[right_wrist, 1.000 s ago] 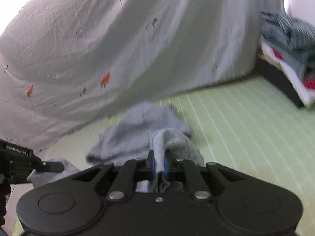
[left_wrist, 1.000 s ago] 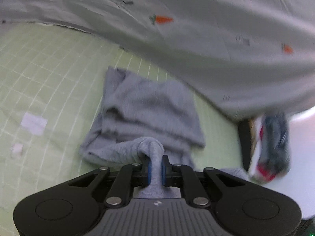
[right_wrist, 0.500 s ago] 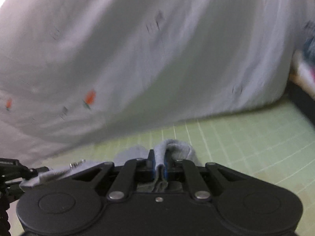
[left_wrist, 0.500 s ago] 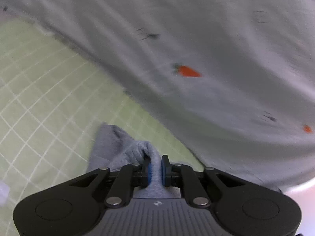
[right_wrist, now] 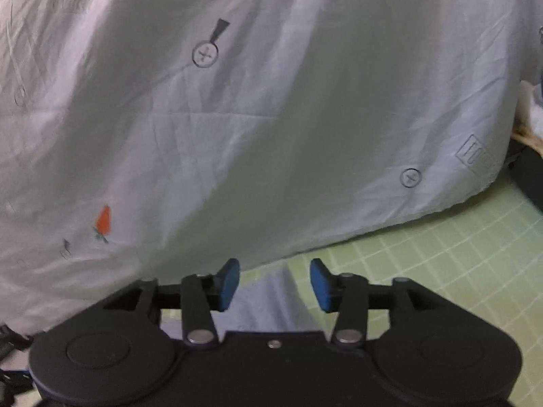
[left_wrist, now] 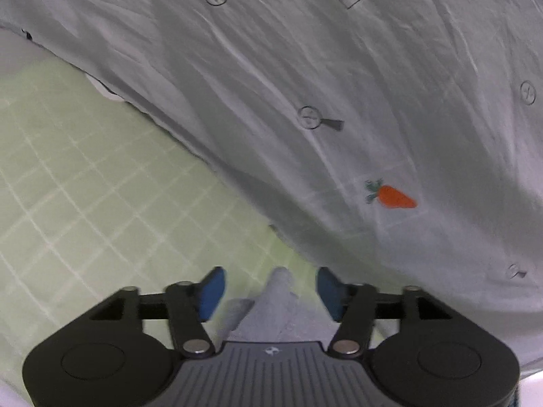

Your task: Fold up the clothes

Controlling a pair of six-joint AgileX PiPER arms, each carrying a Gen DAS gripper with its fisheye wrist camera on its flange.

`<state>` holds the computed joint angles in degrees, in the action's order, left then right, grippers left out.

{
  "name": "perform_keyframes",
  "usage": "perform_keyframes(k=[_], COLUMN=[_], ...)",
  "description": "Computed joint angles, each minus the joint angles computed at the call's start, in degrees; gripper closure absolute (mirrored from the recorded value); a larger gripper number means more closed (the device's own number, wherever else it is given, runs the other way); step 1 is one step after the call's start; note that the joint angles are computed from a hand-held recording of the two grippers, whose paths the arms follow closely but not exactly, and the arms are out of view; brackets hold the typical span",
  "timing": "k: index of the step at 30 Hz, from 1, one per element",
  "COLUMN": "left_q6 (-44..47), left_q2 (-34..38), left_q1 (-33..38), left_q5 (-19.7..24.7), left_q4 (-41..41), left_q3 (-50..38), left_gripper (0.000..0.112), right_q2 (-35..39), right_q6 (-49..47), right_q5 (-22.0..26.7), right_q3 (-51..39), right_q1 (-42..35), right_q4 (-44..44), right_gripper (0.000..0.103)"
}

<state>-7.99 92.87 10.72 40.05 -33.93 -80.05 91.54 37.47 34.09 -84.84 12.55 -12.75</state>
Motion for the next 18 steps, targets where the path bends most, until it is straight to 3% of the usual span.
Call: perform_keyframes(k=[1,4,8,13,18], left_q6=[1.8,7.1,12.3,20.1,25.9], left_q2=[0.1,1.5,2.7,5.2,7.1], left_q1=[0.1,-1.0,-3.5,-3.6,-4.4], left_q5=[1.5,7.1,10.1,11.1,10.4], left_q4=[0.2,2.4,5.0,-1.1,-6.7], left_q3=[0.2,0.3,2.3,3.7,3.8], left_gripper=[0.034,0.029,0.029,0.027,0.017], right_q2=[-0.1,-0.1,0.1,0.9,3.1], right_q6=[-0.3,-1.2,-5.5,-9.4,-24.9], right_q5=[0.8,3.3,4.3,1.7,-0.8], right_q3=[0.9,3.4,8.4,13.1,15.0], right_q1=[0.4,1.5,2.0,-0.1,-5.9], right_q4=[-0.1,0.0,5.2,12.0,31.4], right_gripper=[0.035,0.023,0.018,0.009,0.001])
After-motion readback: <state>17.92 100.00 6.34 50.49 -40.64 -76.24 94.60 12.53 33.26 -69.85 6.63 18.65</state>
